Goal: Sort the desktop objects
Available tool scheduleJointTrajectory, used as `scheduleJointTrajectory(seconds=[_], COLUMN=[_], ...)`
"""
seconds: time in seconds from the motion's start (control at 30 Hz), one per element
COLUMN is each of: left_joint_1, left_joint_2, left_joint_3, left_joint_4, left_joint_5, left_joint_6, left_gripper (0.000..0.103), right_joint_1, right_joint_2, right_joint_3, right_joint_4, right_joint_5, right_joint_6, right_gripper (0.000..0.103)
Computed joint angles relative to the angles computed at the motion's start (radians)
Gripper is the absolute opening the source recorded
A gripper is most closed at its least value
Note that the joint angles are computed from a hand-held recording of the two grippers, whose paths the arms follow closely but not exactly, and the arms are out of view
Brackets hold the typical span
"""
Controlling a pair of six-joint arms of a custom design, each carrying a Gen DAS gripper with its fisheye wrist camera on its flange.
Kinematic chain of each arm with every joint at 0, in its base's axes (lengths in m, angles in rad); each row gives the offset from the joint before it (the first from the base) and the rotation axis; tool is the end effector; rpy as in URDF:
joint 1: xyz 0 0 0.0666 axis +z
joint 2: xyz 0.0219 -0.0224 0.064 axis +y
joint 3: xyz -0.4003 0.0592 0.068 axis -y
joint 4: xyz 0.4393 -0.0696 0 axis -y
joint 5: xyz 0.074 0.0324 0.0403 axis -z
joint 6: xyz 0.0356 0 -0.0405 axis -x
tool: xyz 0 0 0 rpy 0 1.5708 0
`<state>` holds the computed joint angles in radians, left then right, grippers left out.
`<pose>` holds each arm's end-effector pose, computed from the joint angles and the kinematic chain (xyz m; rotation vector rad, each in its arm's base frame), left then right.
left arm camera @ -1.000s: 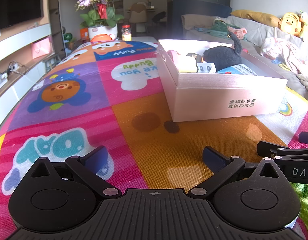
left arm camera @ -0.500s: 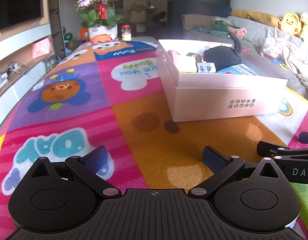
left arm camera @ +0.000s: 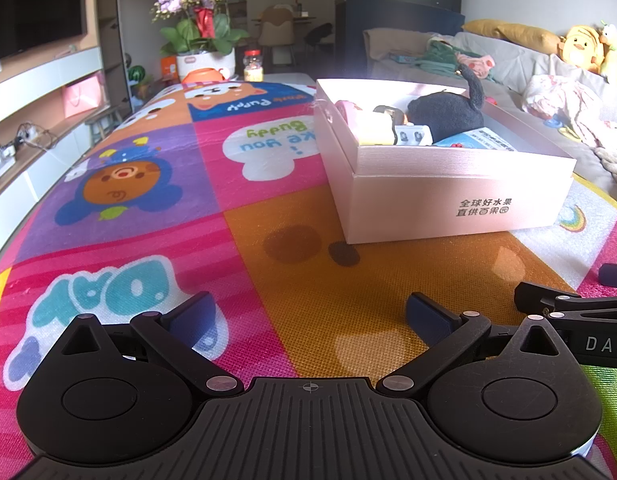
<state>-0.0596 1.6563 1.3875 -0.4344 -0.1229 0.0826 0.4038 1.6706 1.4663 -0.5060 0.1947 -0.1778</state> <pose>0.6297 -0.0336 0.3361 -0.0907 2.2666 0.0645 0.5933 0.2456 0.3618 -0.1545 2.2611 0.0861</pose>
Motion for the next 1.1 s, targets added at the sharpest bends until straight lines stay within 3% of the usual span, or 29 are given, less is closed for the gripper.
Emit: scheduleJointTrajectory(seconds=[1.1], left_joint_1=[0.002], left_joint_2=[-0.001], left_joint_3=[0.000], left_joint_4=[-0.008], left_joint_5=[0.013], left_joint_6=[0.005], left_gripper=[0.103], right_joint_1=[-0.001], right_joint_2=[-0.001], right_joint_3=[-0.001], right_joint_4=[0.000], right_joint_5=[-0.001], right_joint_6=[0.001], right_gripper=[0.103])
